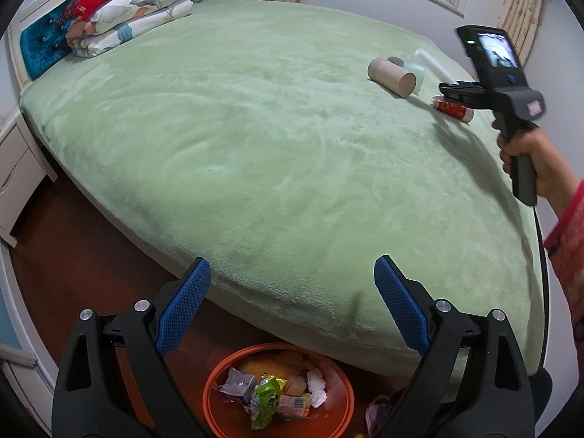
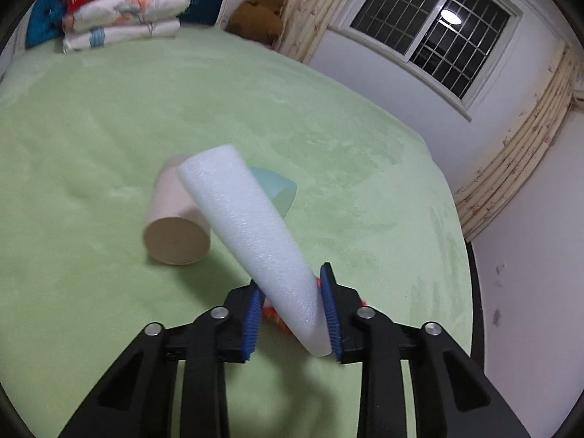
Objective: Collect trash
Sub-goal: 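Grasp the white foam tube with the right tool while the left tool grasps the white cup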
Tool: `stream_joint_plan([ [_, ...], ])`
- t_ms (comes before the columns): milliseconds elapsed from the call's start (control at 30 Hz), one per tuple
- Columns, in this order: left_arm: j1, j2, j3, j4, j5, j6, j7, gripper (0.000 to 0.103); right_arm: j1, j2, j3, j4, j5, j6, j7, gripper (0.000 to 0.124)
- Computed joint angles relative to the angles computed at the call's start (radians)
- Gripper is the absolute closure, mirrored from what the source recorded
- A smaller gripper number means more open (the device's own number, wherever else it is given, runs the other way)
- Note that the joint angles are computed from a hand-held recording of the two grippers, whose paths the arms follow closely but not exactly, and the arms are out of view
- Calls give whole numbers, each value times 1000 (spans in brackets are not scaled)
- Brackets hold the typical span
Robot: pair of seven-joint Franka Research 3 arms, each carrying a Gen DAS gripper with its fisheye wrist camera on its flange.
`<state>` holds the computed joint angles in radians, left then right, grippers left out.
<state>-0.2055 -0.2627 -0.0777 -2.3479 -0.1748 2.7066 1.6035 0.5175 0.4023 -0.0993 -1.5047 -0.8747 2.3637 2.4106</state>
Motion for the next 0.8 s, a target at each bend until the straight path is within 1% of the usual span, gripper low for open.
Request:
stream_joint_plan([
  [67, -5, -2, 2, 1, -10, -2, 7, 14, 9, -59, -1, -70, -29, 28, 40, 100],
  [167, -12, -5, 3, 1, -26, -3, 12, 14, -2, -159, 25, -182, -65, 75, 90, 100],
  [333, -27, -7, 1, 5, -56, -3, 22, 14, -43, -333, 95, -373, -109, 154, 189, 100],
  [400, -24, 0, -9, 11, -42, 8, 7, 14, -59, -417, 127, -469, -123, 203, 235, 100],
  [433, -28, 8, -10, 19, -47, 12, 5, 14, -67, -443, 144, -497, -122, 216, 252, 100],
  [500, -39, 27, -7, 40, -69, 15, 11, 14, -86, -524, 169, -592, -106, 274, 290, 100],
  [567, -51, 59, -8, 75, -103, 24, 24, 14, -104, -583, 192, -661, -93, 315, 315, 100],
  [700, -59, 146, -24, 182, -182, 24, 69, 14, -144, -677, 255, -765, -103, 353, 385, 100],
  [800, -40, 264, -61, 334, -221, -9, 78, 14, -176, -743, 302, -828, -105, 372, 427, 100],
])
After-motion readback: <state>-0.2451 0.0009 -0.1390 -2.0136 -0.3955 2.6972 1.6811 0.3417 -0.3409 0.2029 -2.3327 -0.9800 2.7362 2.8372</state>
